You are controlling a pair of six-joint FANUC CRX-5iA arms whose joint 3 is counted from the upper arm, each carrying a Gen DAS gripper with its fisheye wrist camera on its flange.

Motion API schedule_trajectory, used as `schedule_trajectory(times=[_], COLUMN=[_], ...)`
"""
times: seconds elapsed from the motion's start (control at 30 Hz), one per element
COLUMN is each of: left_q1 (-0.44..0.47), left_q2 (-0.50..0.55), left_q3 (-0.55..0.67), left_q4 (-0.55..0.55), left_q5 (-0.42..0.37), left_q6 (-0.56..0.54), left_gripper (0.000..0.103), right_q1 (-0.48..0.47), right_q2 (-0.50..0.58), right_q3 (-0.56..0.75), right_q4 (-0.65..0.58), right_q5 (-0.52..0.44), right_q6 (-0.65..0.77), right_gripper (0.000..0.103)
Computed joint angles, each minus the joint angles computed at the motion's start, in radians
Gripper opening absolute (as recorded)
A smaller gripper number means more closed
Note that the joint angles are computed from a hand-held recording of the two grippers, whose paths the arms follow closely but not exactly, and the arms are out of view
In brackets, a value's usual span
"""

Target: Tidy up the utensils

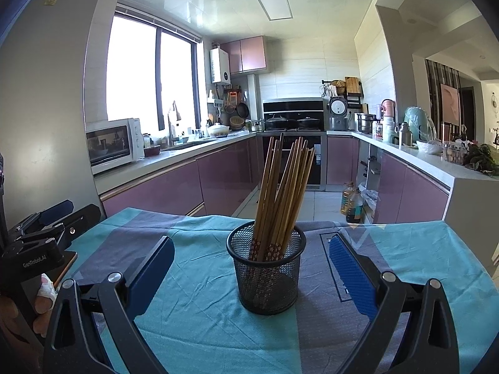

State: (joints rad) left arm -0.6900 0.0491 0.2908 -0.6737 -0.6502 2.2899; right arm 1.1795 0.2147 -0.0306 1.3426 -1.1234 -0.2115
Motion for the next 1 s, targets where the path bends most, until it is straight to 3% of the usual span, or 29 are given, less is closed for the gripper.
schedule_trajectory(times=[1.0], left_q1=[-0.061], left_q2=[0.006], left_q3=[0.029], left_q4=[-0.138], left_q5=[-0.094], left_q6=[0.112], left_gripper=[0.098], right_q1=[0.016], right_q2=[0.014], right_q3=[0.005], right_q4=[0.042], right_q5=[-0.071], right_q6=[-0.021], right_gripper=[0.096])
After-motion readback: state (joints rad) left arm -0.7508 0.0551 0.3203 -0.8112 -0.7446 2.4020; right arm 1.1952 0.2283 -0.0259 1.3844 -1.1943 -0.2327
